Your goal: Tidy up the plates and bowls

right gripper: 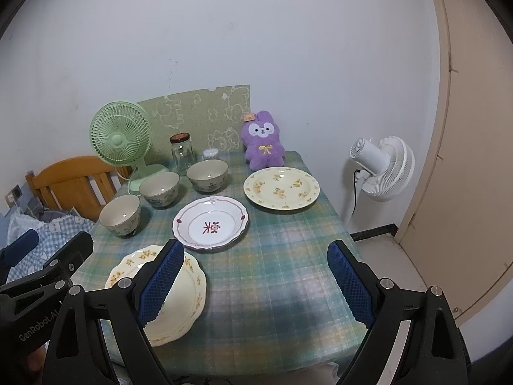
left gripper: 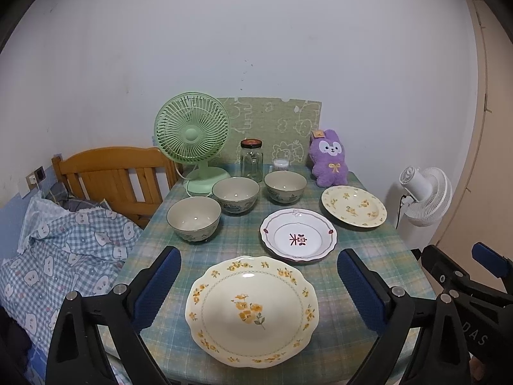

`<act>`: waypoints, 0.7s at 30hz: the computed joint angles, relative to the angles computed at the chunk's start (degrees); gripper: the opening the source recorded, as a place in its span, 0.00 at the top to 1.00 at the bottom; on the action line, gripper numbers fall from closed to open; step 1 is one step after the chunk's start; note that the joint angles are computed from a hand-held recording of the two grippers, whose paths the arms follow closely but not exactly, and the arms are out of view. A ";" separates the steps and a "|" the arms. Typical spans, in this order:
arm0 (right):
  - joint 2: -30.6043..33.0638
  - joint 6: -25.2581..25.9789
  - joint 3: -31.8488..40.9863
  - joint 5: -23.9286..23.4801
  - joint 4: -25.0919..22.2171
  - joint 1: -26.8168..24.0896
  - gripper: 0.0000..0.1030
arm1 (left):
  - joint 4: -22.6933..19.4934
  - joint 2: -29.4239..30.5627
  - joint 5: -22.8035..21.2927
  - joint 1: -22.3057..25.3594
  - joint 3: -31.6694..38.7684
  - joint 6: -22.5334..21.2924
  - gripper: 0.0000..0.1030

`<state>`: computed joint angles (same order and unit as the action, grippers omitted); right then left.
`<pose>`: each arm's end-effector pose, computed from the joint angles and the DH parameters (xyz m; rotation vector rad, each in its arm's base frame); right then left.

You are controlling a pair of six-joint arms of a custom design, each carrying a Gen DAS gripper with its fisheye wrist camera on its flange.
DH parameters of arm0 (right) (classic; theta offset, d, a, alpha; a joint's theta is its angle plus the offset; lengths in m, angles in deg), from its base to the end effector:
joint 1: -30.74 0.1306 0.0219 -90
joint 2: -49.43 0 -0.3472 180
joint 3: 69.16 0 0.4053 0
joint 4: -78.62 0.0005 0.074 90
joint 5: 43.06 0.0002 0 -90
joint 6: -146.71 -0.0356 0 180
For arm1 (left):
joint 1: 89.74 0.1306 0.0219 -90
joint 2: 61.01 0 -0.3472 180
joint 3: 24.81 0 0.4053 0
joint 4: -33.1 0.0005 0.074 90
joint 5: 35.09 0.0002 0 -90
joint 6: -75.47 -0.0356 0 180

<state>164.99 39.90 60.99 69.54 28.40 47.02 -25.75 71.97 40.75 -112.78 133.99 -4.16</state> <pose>0.6286 0.1688 0.4835 0.2283 2.1280 -0.0964 0.6605 -0.2720 0.5018 0.0921 2.1267 -0.0786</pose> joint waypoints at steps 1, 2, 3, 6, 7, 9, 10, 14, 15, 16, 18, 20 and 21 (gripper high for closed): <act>0.00 0.06 -0.01 0.08 0.04 0.01 0.10 | -0.02 0.05 -0.04 -0.02 0.06 0.00 0.04; 0.13 0.05 0.30 0.01 -0.18 -0.05 0.10 | -0.04 0.05 -0.04 -0.03 0.05 0.03 0.04; 0.10 0.09 0.18 0.00 -0.09 -0.09 0.10 | 0.00 0.05 -0.03 -0.03 0.02 0.04 0.04; 0.15 0.02 0.28 0.07 -0.19 -0.03 0.10 | 0.19 -0.11 -0.14 -0.12 -0.34 0.04 0.04; 0.10 0.06 0.17 0.08 -0.10 -0.03 0.10 | 0.22 -0.11 -0.15 -0.13 -0.37 0.05 0.05; 0.00 0.12 -0.04 0.14 0.07 -0.05 0.10 | 0.23 -0.06 -0.15 -0.18 -0.35 -0.01 0.05; 0.05 0.11 0.07 0.21 -0.02 -0.07 0.10 | 0.24 -0.01 -0.23 -0.22 -0.31 0.00 0.05; 0.19 0.07 0.40 0.14 -0.26 -0.11 0.10 | -0.02 0.35 -0.14 -0.19 0.30 0.01 0.05; 0.17 0.06 0.38 0.10 -0.25 -0.12 0.10 | 0.20 0.00 -0.14 -0.19 -0.24 -0.02 0.05; 0.19 0.05 0.44 0.10 -0.28 -0.11 0.10 | 0.20 0.07 -0.14 -0.21 -0.16 0.00 0.05; 0.25 0.03 0.56 0.15 -0.39 -0.09 0.10 | -0.14 0.42 -0.08 -0.21 0.47 -0.08 0.05; 0.17 0.12 0.46 0.20 -0.27 -0.07 0.10 | 0.31 -0.02 -0.14 -0.20 -0.33 -0.04 0.05; 0.14 0.15 0.35 0.27 -0.15 -0.09 0.10 | 0.50 -0.09 -0.06 -0.19 -0.54 -0.10 0.05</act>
<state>165.13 40.05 61.34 69.81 28.25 46.93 -25.25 71.88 40.69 -112.97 133.44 -4.26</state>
